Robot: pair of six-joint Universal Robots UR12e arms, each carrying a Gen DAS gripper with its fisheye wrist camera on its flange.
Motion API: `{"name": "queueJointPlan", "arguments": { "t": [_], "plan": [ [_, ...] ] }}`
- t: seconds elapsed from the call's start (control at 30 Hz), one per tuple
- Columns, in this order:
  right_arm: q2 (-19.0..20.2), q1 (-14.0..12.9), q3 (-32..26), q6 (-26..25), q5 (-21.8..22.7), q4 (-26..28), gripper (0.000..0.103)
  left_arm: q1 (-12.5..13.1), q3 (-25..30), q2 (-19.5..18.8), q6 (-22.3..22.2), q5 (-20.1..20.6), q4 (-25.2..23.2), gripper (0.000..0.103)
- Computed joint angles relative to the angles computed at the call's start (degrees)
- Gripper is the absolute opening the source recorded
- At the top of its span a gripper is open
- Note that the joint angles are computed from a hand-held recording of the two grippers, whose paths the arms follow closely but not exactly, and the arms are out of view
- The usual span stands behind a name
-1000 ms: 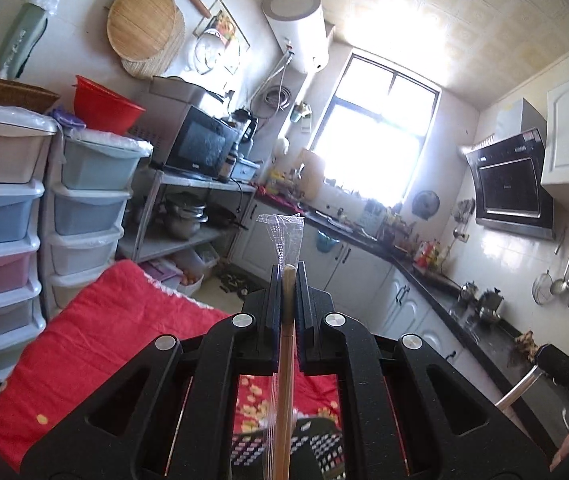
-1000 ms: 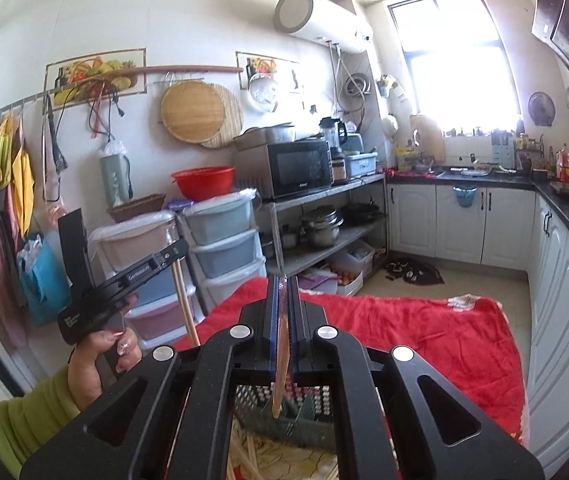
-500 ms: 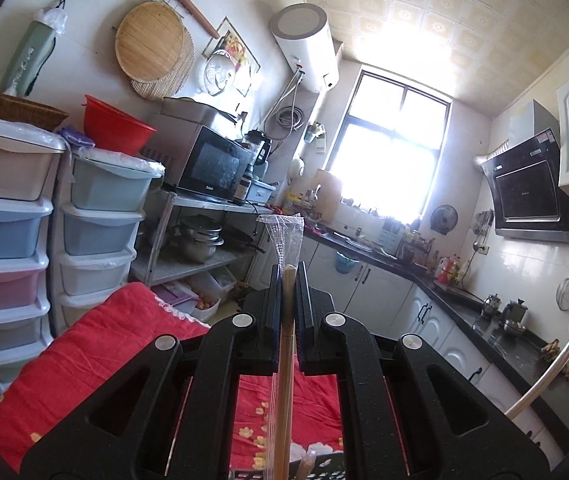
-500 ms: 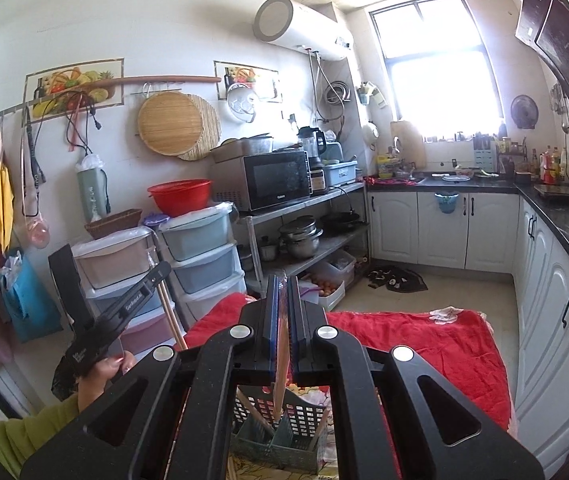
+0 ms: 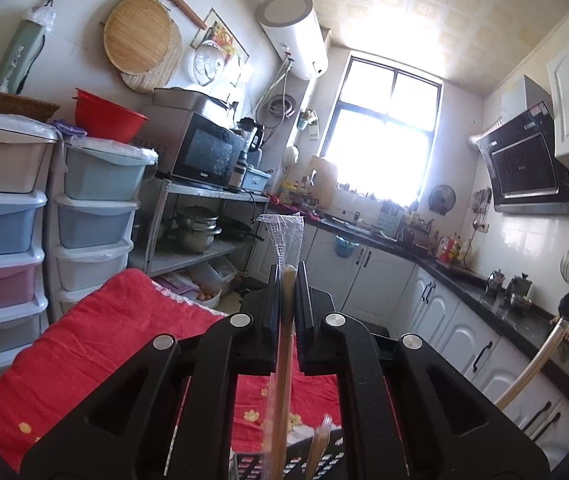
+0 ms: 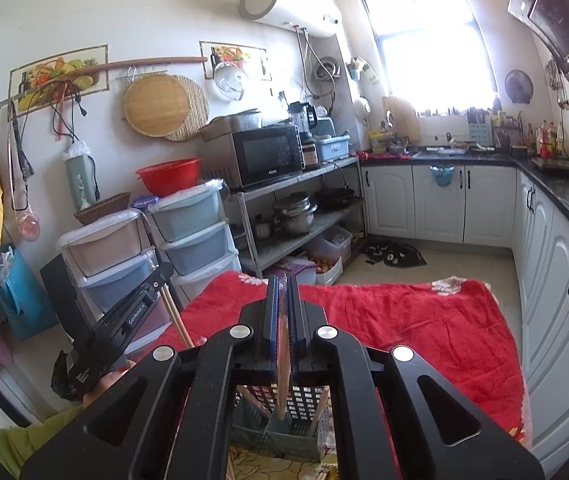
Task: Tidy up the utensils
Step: 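Raise the held chopsticks with both tools and lower them into the basket, then open both tools to drop the chopsticks into the basket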
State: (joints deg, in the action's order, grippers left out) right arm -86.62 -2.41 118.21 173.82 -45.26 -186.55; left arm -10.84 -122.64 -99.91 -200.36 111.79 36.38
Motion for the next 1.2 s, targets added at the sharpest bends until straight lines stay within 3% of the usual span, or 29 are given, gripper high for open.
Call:
{"name": "queueJointPlan", "arguments": {
  "t": [0.3, 0.43, 0.57, 0.83, 1.1, 1.2],
  "plan": [
    [1.18, 1.02, 0.38, -1.08, -1.22, 2.14, 0.005, 0.37, -1.22, -0.31, -0.78, -2.39, -0.97, 0.003],
    [1.54, 1.15, 0.47, -0.59, -1.80, 2.54, 0.006, 0.66, -1.94, 0.10, -1.34, -3.40, -1.76, 0.011],
    [1.72, 1.15, 0.55, 0.06, -2.14, 2.46, 0.030, 1.02, -2.74, 0.86, -1.68, -4.51, -2.55, 0.025],
    [1.02, 0.47, 1.43, -0.29, -2.16, 2.51, 0.034, 1.24, -4.08, 2.96, -2.04, -5.40, -4.47, 0.051],
    [-0.40, -0.51, 3.20, -1.40, -2.42, 1.38, 0.049, 1.63, -5.82, 5.76, -3.12, -7.12, -6.69, 0.086],
    [-0.97, -0.97, 4.16, -1.60, -2.30, 0.36, 0.053, 1.31, -6.26, 6.68, -2.78, -7.11, -7.62, 0.092]
  ]
}}
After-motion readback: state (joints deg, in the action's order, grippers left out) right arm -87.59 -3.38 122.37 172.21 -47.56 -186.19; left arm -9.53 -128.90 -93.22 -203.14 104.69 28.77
